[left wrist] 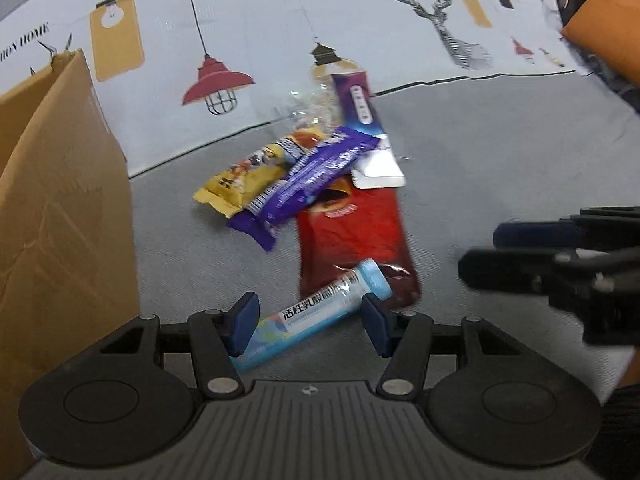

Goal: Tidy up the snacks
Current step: 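Move both tools back to the snack pile and grasp the blue stick with the left tool, then hold the blue stick in the left tool while the right grasps the red coffee packet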

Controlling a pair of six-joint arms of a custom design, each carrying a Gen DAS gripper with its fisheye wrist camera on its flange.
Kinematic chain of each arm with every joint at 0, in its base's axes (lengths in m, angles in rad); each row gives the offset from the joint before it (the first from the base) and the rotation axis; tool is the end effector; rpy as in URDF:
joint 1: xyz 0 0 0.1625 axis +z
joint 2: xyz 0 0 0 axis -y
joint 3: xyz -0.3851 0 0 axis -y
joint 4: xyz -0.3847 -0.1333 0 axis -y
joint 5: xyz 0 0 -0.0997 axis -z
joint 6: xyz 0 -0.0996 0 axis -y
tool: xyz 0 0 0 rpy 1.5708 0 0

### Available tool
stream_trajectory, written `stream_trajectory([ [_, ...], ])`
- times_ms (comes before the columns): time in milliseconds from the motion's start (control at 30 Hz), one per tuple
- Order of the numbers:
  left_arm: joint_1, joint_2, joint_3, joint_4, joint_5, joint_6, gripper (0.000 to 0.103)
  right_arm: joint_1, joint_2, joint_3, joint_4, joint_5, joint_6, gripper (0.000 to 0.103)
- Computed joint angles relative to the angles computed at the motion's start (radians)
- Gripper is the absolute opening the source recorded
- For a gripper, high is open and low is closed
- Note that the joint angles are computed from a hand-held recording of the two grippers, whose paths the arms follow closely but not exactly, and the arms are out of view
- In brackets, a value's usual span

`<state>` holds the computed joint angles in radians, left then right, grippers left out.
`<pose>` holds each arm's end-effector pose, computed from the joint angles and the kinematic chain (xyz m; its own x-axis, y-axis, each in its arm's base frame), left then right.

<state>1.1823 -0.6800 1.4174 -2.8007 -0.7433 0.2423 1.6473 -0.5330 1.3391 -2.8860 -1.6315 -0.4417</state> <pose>-0.0754 -0.7297 0.1337 -0.6559 0.1318 -0.7432 0.5059 0.8075 -0.3034 0.1829 -0.7217 0.0424 -0.8732 -0.4145 0.2562 -0.4867 0.7671 -0.4180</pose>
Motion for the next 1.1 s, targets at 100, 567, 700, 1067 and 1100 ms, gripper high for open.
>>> stream_trajectory([
  [100, 0.01, 0.013, -0.019, -0.005, -0.012, -0.011, 0.023, 0.004, 0.028, -0.04, 0.041, 0.0, 0.004, 0.054],
  [567, 0.002, 0.003, -0.002, -0.043, 0.056, -0.163, 0.006, 0.012, 0.216, -0.248, 0.034, -0.013, 0.03, 0.051],
  [700, -0.002, 0.005, 0.001, -0.062, 0.066, -0.146, 0.006, 0.019, 0.238, -0.277, 0.022, -0.051, -0.006, 0.016],
  [1067, -0.001, 0.01, -0.014, -0.045, 0.082, -0.188, 0.006, -0.005, 0.155, -0.186, 0.057, -0.029, 0.011, 0.0],
  [1100, 0.001, 0.017, -0.026, -0.036, 0.089, -0.196, 0.006, -0.012, 0.143, -0.176, 0.068, -0.003, 0.028, 0.0],
])
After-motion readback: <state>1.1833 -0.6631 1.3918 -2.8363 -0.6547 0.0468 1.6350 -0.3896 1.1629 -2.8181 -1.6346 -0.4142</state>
